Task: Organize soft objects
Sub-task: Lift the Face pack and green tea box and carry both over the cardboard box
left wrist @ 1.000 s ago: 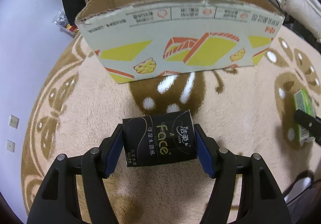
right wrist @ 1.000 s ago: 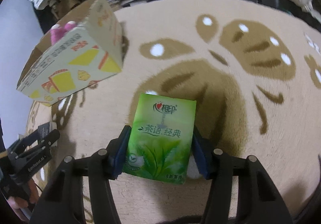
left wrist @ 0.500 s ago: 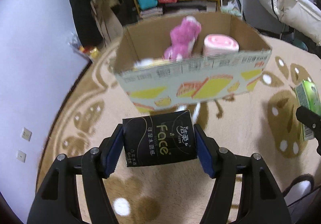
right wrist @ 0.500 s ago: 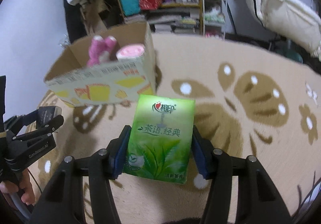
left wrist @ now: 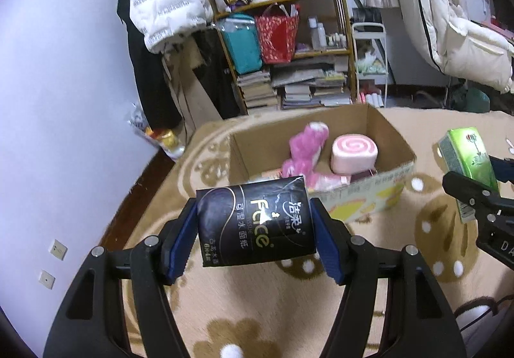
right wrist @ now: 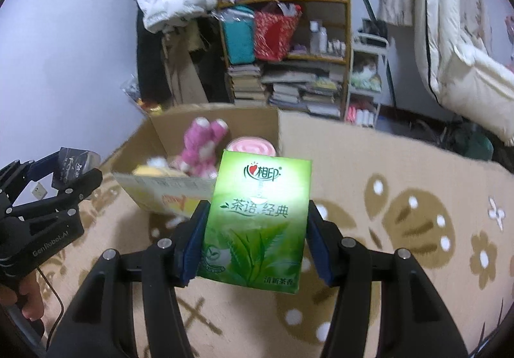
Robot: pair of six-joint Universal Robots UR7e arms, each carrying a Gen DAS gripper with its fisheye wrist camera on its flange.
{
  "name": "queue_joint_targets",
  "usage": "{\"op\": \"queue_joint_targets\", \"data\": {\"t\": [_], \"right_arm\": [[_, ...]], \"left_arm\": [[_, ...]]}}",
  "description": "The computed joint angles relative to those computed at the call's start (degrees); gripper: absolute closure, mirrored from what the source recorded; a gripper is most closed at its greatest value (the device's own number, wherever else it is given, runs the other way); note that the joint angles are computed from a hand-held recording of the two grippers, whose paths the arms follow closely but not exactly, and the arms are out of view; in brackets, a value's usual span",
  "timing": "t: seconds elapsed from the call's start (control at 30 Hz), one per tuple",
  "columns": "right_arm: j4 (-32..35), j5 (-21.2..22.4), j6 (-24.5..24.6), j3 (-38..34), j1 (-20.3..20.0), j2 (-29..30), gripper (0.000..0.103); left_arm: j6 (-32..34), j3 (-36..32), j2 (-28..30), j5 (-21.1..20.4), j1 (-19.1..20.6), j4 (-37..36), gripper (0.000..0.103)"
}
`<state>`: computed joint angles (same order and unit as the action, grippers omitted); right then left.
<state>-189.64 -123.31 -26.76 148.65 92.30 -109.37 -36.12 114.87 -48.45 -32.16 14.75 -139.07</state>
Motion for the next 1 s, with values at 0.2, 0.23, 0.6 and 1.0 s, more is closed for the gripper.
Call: {"op": "queue_joint_targets", "data": {"t": [0.2,0.23,0.6,1.0], "right_arm": [[-2.0,-0.7,-1.4,-3.5,4.0,4.5,0.043],[-2.8,-1.2,-2.3,-4.0,4.5,5.4,0.043],[-6.9,-0.5,-7.5,-10.8,6.7,13.8,0.042],[-9.4,3.2,-10.4,-13.9,3.3,18.2,0.042]], "left_arm": [[1.1,-1.6,-0.3,0.1,0.6,-0.7,0.037],[1.3,-1.8,-0.4,0.1,0.7,-0.9,0.037],[8.7,-6.4,2.6,3.4,3.6,-6.4,0.037],[15.5,-9.9,7.5,3.6,7.4,-15.3,0.037]]}}
